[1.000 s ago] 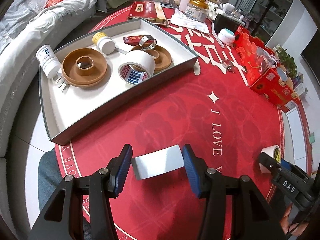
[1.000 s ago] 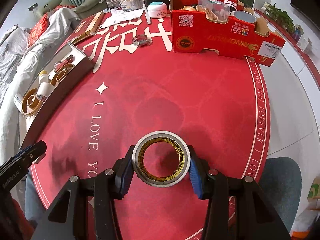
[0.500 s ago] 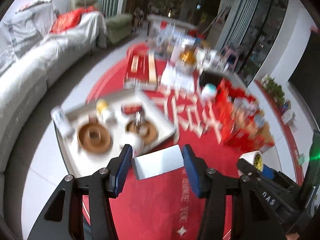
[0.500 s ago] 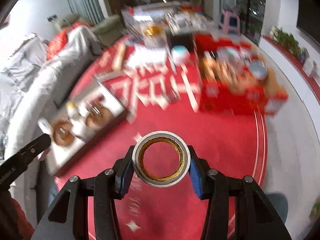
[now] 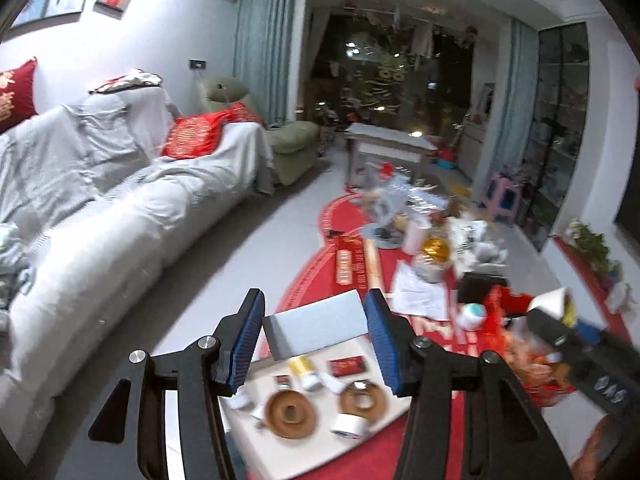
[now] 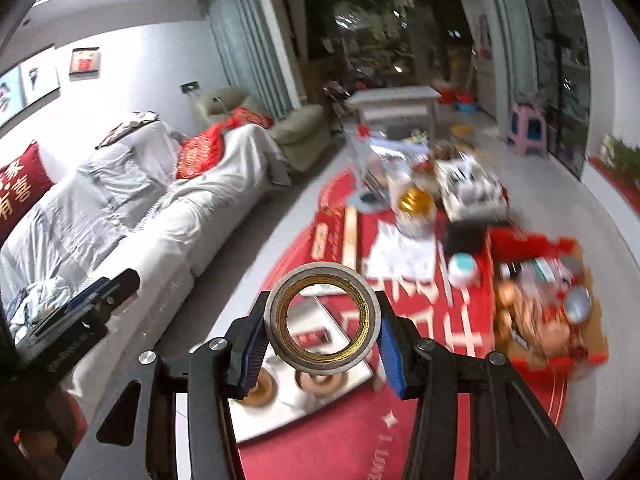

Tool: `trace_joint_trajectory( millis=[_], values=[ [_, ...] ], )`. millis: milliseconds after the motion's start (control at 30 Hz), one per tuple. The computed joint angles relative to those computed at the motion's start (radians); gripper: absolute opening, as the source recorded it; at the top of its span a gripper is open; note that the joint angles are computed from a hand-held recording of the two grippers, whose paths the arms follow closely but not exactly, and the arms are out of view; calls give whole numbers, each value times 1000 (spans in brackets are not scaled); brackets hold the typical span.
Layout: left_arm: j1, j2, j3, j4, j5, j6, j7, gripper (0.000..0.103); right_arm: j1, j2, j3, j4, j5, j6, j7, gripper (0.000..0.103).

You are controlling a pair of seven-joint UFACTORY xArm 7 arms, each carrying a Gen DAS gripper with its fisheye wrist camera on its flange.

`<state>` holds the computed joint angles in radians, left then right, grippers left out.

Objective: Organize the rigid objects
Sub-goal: 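Carry tape roll and white block with both grippers over grey tray, then lower tape roll onto brown ring holder with right gripper while left gripper releases white block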

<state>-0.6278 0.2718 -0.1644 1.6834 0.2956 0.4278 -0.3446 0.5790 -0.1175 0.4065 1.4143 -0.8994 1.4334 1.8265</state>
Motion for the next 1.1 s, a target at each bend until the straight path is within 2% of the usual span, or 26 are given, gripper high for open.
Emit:
trace_joint_trajectory(
  millis=[67, 167, 433, 633, 833, 1100],
  values=[
    [6, 25, 5, 10, -7, 21, 1, 56, -1, 40, -6, 41, -17, 2, -46, 50],
    [6, 60, 12, 6, -14, 47, -2, 56, 4, 72, -40, 41, 2, -49, -67, 50],
    [-16, 156, 33, 1, -2, 116, -16, 56, -17, 115, -116, -76, 165, -229, -67, 50],
    [-42, 246, 48, 56, 1, 177, -20, 56, -47, 138, -151, -155, 263, -361, -77, 50],
    [-53, 305, 61, 109, -5, 219, -16, 56, -63, 179, -177, -164, 303, -427, -106, 50],
    [-54, 354, 69, 165, -24, 252, -3, 56, -60, 228, -203, -134, 324, -451, -156, 50]
  ],
)
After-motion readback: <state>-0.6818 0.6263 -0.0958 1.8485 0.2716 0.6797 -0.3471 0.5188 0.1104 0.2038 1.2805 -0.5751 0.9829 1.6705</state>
